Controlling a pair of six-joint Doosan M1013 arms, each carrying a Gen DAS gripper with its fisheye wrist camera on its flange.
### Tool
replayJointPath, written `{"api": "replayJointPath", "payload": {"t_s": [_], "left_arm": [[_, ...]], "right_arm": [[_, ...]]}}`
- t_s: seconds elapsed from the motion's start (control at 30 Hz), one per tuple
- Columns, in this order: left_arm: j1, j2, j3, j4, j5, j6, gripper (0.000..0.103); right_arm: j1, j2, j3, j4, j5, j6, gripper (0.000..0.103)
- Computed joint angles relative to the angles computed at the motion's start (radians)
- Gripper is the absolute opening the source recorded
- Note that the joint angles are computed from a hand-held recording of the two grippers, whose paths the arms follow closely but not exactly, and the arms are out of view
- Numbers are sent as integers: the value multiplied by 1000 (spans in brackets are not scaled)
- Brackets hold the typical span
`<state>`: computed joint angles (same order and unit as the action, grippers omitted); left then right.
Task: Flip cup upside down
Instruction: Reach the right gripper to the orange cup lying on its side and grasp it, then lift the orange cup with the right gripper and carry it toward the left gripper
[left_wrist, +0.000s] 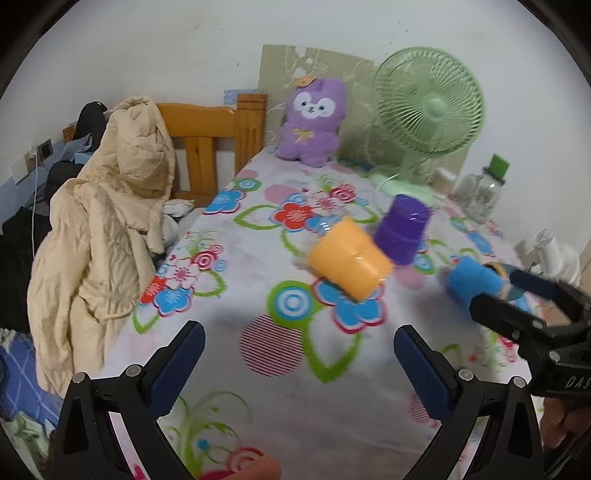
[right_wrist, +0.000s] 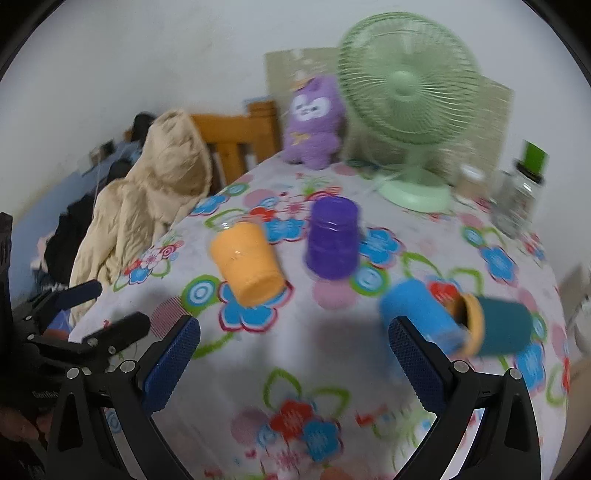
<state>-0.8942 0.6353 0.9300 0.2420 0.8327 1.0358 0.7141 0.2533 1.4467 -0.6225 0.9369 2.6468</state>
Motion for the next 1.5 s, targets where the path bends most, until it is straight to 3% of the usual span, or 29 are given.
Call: {"api": "replayJointPath", "payload": {"t_s": [0.23,0.33,0.5,0.6,0.7,0.87,1.07,1.27,1.37,1.5], "left_arm": [[16,55,-74,-15,83,64,103],[19,73,-100,-22,113,85,103],[20,81,-107,-32,135,95,103],[21,79,-103,-40,143,93,103],[21,74,-95,-47,144,91,103],[18,49,-61,-67,113,93,103],[7,-4,13,-117,41,120,103],[-21,-60,98,-179,-17,176,103],[-38,-78,130,-205,-29,199,103],[-62,-90,154,-217,-30,212,103]], "right_arm": [[-58,77,-92,167,-55,-254,101],[-88,113,-132,265,-40,-343,89],[-122,165,-183,381,-5,-451,83],[-141,185,-197,481,-5,-512,65],[-142,186,-197,488,-10,-510,65],[-129,140,-152,460,-49,-446,63],[-69,29,-38,300,-67,-242,63],[28,-68,86,93,31,93,63],[67,-95,139,38,77,270,63],[96,-106,178,18,108,399,63]]}}
